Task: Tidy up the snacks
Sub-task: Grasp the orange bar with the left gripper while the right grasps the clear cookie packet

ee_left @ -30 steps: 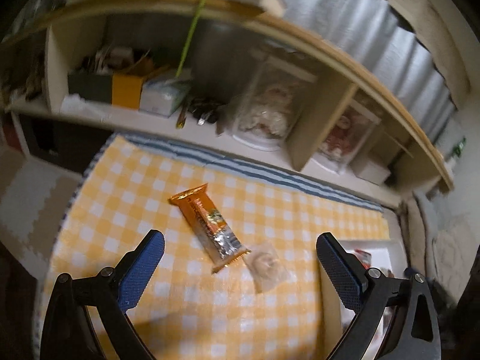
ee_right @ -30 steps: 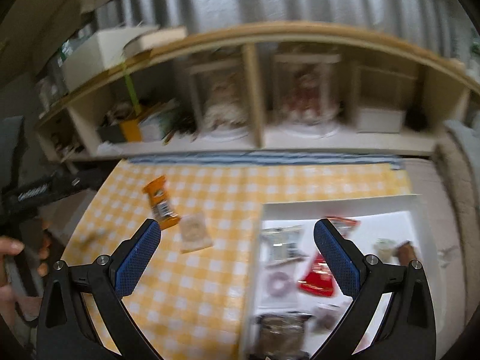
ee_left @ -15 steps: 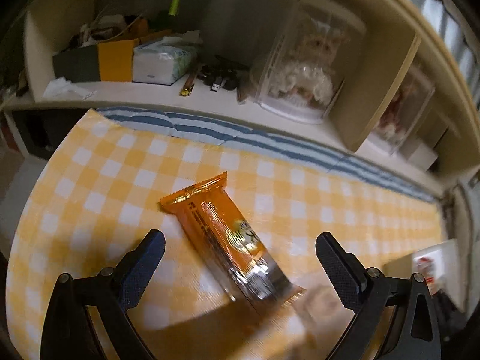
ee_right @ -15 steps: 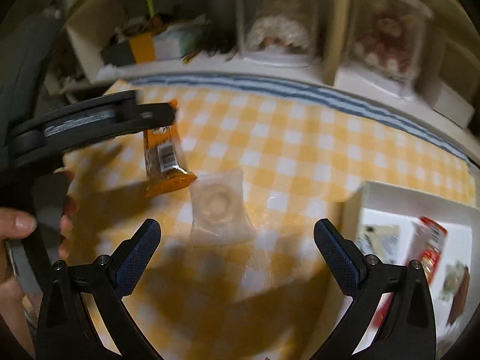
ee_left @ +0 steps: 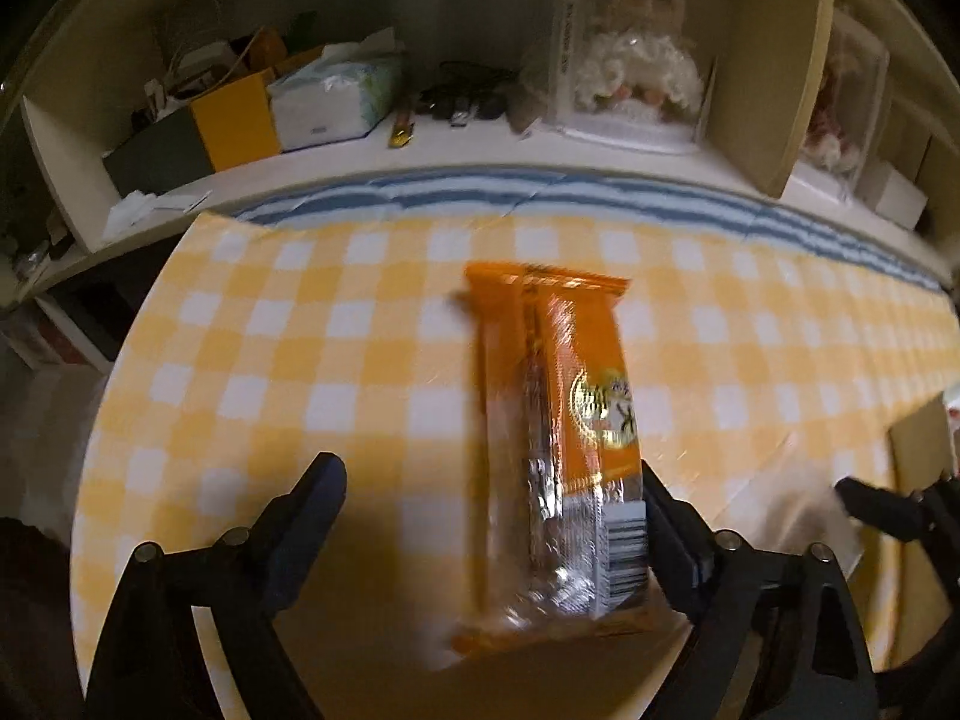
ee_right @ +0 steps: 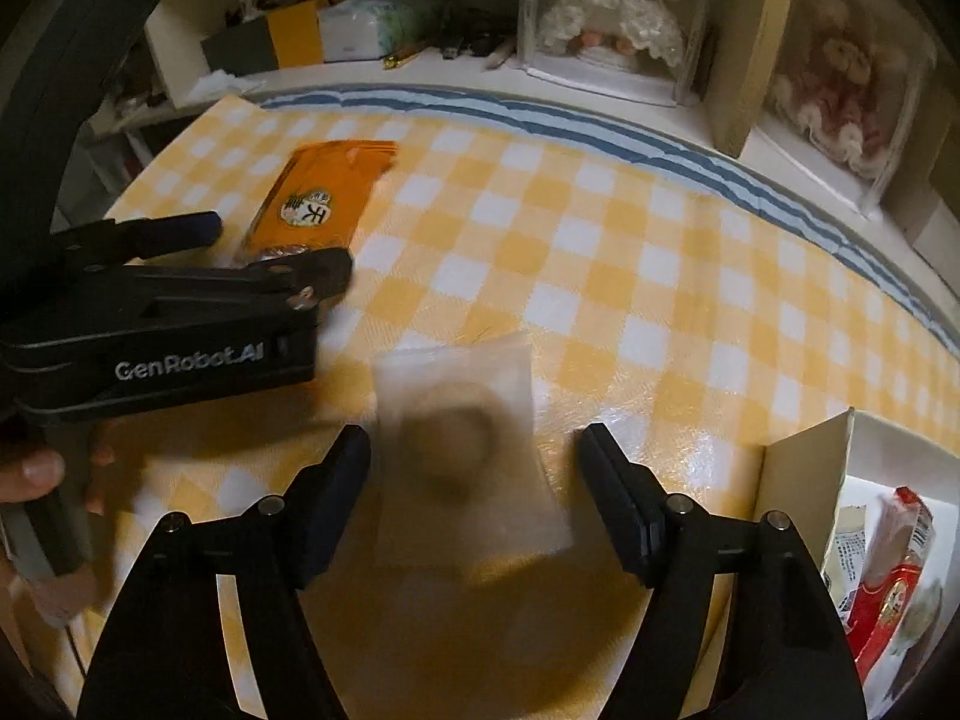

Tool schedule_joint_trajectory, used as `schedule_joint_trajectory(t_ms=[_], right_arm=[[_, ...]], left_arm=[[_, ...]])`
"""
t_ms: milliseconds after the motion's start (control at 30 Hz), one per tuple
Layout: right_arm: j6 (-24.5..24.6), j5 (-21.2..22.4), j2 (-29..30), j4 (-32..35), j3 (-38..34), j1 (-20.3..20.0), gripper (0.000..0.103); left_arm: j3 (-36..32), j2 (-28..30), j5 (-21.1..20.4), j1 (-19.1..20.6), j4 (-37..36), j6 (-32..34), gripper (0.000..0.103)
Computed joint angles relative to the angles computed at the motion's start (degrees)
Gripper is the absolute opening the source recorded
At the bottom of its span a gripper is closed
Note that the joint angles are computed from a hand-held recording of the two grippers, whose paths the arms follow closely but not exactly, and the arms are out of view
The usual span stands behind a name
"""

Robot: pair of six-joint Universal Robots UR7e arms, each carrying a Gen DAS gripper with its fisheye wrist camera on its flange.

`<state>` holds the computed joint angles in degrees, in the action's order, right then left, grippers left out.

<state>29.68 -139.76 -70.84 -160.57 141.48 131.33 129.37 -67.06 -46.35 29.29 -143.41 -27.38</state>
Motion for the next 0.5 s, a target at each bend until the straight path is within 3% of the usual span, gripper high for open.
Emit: schedule_joint_trajectory(t_ms=[100,200,267,333,500], right_arm=[[0.84,-0.04,0.48,0.95,-0.39,0.45,0.068],[1.97,0.41,0.25,1.90,-0.34,1.03,0.056],[3.16,0.99,-0.06,3.83,-0.56,1.67,0.054],[4.21,1.58,-0.15,5.77,-0.77,2.33,0.053],[9.06,2.68,-1.80,10.66,-0.01,4.99,0.050]], left_arm=[[0.13,-1.13,-1.40,0.11,-0.48,1.75,0.072],[0.62,-1.33,-6.98,1.94,-7.89,5.18,0.057],[0.53,-1.62,-9.32,3.18,-9.27,5.89,0.054],[-0.01,-1.59,-10.44,4.00,-9.51,6.52,0.042],[-0.60,-1.82,-13.44,6.09,-10.70,6.07,0.035]])
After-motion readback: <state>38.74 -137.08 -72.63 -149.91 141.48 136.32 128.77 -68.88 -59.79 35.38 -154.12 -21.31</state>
